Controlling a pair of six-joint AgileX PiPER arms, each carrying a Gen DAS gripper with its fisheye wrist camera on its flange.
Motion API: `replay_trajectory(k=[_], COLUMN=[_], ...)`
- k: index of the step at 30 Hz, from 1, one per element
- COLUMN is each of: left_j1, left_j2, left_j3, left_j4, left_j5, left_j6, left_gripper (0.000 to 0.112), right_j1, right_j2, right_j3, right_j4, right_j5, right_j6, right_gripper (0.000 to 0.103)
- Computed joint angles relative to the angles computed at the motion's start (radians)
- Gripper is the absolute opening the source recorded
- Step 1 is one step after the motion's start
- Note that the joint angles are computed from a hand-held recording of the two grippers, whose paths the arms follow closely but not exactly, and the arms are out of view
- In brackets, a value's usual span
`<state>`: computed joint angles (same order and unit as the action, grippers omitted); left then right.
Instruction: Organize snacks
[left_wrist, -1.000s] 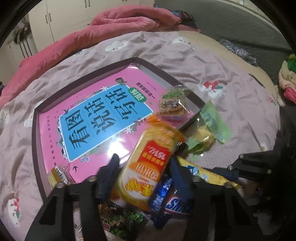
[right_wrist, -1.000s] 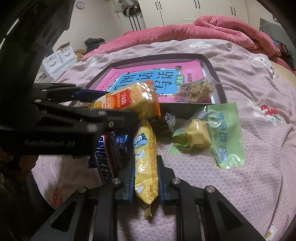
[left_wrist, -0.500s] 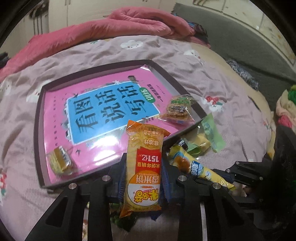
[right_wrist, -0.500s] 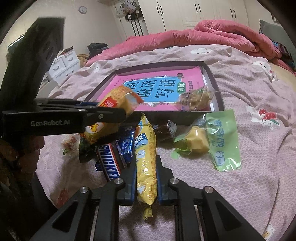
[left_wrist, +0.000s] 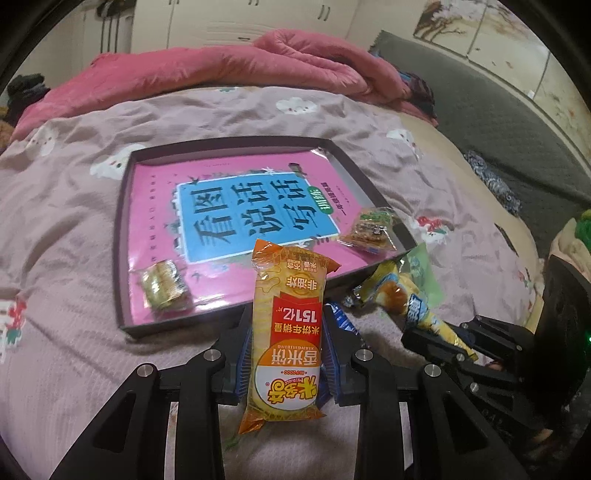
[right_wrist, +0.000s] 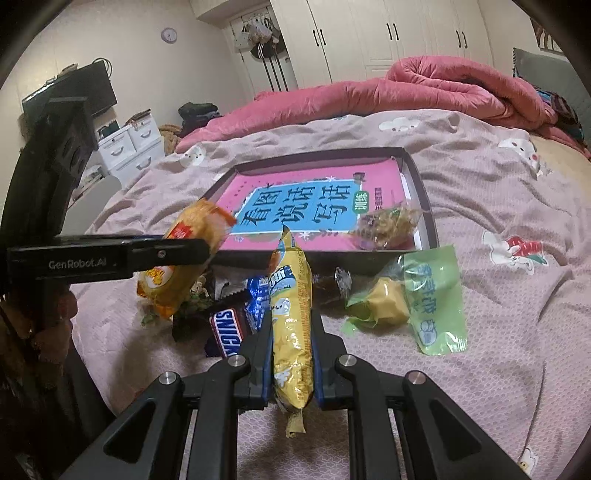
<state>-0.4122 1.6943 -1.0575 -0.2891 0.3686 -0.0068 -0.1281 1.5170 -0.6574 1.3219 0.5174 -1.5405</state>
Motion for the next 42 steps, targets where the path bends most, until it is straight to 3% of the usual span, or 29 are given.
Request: replay_trajectory(k=[18,26,34,42], left_j1=[0.017,0.044,0.095,0.117], left_j2=[-0.122,-0.144,-0.149,-0.141], left_j3=[0.078,0.078,0.067,0.037], left_j4=[0.144,0.108,-0.058,0.037], left_j5=[-0.024,-0.028,-0.018,-0.016], left_j6=[-0.157,-0.157,-0.044,-0.154], left_gripper=[0.033,0.033,0.033,0.033], right_j1=[-0.003,0.001,0.007,0.016], right_j2=[-0.059,-0.058,-0.045,-0.009], right_j3=[0.006,-0.017,-0.05,-0.099], right_j4=[-0.009,0.001,0.049,0.1], right_j5=[0.006,0.006,0.018,0.029], right_j6=[0.036,0.041,0.012,-0.001], right_gripper=[0.017,0.017,0.017,0.017])
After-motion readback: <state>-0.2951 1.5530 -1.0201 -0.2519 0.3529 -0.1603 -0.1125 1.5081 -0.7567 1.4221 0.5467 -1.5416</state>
